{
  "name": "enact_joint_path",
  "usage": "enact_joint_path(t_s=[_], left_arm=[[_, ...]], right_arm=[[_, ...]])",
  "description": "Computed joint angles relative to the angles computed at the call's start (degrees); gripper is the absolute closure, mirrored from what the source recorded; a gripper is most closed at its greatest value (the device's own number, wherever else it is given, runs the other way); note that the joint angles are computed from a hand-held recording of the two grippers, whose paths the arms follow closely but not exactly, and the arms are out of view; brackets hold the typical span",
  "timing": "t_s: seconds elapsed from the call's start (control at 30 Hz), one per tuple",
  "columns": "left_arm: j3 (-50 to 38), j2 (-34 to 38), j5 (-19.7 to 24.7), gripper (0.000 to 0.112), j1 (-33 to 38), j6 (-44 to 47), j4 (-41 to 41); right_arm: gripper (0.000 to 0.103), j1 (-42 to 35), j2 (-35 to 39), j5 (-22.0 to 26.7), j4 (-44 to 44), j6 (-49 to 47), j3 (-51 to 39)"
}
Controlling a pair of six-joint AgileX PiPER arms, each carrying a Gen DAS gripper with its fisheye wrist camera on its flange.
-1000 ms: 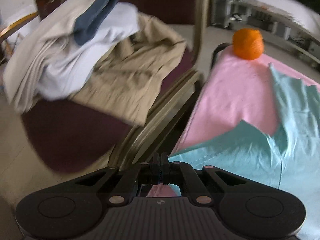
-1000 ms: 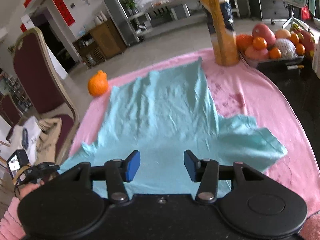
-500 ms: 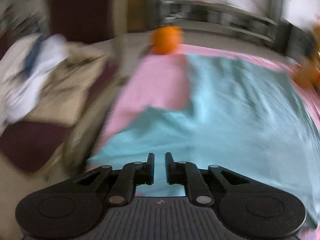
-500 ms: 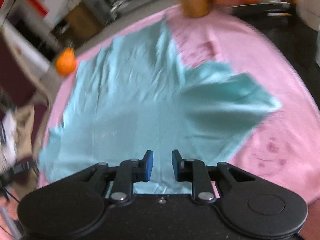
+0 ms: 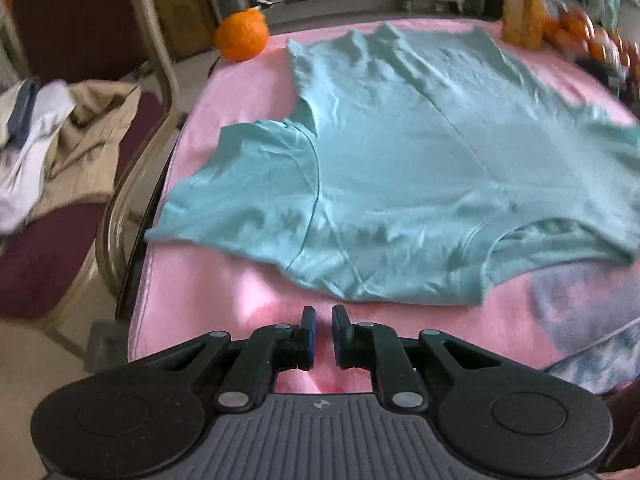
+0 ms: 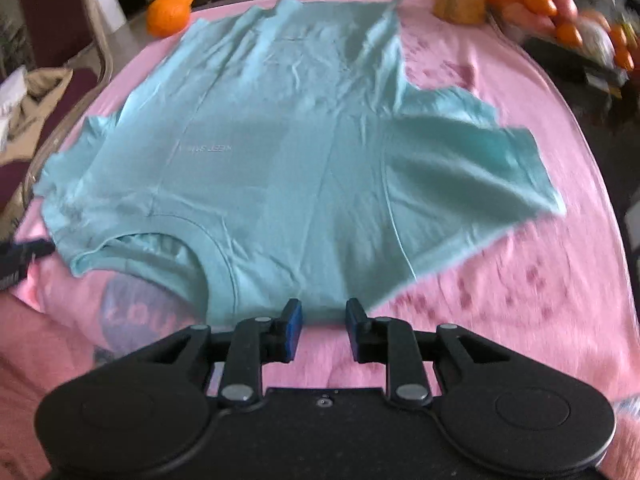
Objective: Fold clothes
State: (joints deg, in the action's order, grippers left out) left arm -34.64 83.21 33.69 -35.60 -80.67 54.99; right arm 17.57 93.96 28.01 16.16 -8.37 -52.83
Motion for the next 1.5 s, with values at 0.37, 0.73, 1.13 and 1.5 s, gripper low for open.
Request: enact_joint_path(t_s=[0.37, 0.73, 1.13, 1.5], left_arm=[[-16.62, 15.20, -10.31, 0.100, 5.80, 7.55, -3.51], [-5.14, 6.22, -13.79, 0.101, 5.96, 9.65, -9.96], [-10.19, 10.12, -4.83, 0.099, 3.02, 10.13, -9.87], [-24.56, 8.38, -7.28, 0.089, 17.52, 29.04, -18.51]], right_arm=[[0.080, 3.01, 6.51, -3.82, 11.48, -4.41, -8.54], [0.080, 3.57, 1.20, -2.78, 6.95, -4.81, -0.11], [0.082, 2.94, 4.80, -2.08, 11.44, -5.78, -3.34], [0.076, -3.36, 2.79, 4.94, 15.81, -10.01, -17.60]])
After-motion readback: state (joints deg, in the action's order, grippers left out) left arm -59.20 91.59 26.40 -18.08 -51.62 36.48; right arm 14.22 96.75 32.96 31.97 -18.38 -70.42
